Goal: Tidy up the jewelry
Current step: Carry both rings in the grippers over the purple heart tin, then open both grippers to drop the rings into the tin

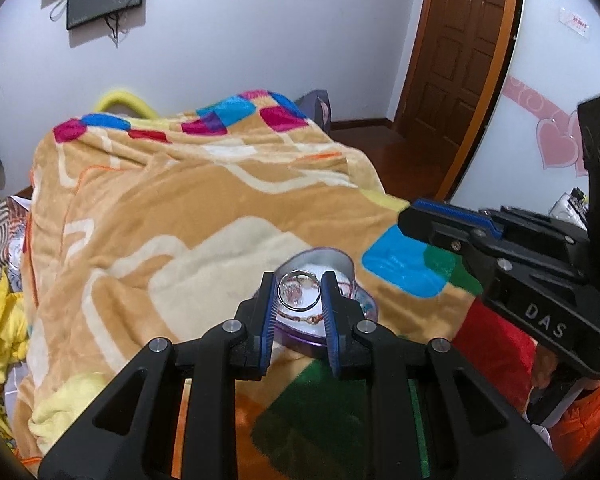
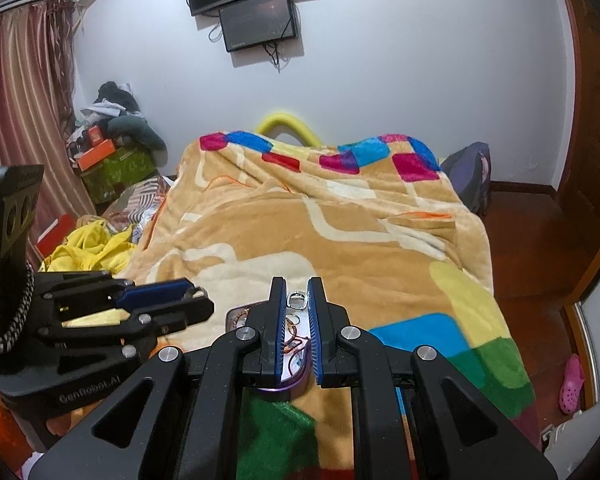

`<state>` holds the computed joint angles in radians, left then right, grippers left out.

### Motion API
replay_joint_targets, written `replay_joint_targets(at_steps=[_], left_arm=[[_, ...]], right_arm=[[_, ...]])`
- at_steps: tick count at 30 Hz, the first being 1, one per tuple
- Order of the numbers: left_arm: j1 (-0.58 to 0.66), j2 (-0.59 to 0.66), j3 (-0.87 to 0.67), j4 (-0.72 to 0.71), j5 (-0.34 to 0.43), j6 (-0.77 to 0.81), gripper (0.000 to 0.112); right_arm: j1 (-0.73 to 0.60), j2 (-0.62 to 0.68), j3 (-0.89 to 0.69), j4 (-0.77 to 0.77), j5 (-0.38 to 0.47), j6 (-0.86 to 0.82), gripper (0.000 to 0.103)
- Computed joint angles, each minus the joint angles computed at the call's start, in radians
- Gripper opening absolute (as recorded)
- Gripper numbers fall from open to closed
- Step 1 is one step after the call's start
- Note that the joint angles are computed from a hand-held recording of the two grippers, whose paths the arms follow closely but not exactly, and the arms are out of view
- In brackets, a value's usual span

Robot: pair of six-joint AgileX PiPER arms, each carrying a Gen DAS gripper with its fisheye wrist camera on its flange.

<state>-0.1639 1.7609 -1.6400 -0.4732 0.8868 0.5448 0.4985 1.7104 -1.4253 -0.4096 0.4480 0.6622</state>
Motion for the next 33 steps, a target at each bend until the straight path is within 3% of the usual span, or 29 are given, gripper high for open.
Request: replay_joint_targets(at_steps=[13, 19, 26, 33], left_arm=[[-0.018, 0.090, -0.036, 0.003, 0.019, -0.002, 0.021], [-0.015, 0.104, -0.041, -0.007, 0.030, 0.006, 0.021], [-0.016, 0.098, -0.032, -0.017, 0.021, 0.033, 0.021], [-0.004, 0.093, -0.043, -0.018, 0.048, 0.015, 0.022]], right_arm=[[-0.065, 0.125, -0.115, 0.366, 0.050, -0.333, 0.010], [-0.075, 0.139, -0.128, 0.404, 0.059, -0.367, 0.010], [-0.096, 0.167, -0.179, 0.503, 0.127, -0.471, 0.010], [-0.077, 0.143, -0.173, 0.436, 0.134, -0.405, 0.023]])
